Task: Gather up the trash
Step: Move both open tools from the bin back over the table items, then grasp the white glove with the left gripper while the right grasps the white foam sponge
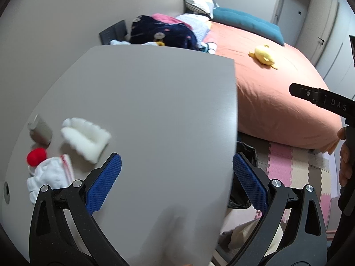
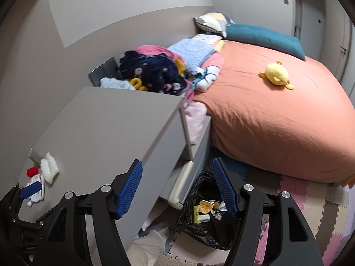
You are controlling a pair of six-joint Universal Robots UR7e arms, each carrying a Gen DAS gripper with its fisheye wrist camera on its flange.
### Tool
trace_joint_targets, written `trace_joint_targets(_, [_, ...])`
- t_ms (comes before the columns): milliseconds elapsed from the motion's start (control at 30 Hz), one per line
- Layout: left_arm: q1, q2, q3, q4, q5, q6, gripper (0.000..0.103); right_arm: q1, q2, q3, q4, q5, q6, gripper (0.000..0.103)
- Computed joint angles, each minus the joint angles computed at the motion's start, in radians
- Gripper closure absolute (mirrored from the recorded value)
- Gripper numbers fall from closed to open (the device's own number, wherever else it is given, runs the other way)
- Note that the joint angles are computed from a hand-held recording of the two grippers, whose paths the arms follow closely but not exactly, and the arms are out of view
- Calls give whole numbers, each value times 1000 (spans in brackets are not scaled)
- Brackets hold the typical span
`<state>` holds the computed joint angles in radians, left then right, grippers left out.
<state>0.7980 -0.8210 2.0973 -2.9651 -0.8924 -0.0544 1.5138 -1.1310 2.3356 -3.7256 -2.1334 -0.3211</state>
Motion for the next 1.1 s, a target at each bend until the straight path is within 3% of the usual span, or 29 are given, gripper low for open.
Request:
trace_joint_targets(633, [109,-182,100,-13,100,-60,6,138,207,-157,126,-7,8,36])
trace_joint_targets(1100, [216,-229,87,26,149,-78,6,223,358,-302,249,-2,11,36])
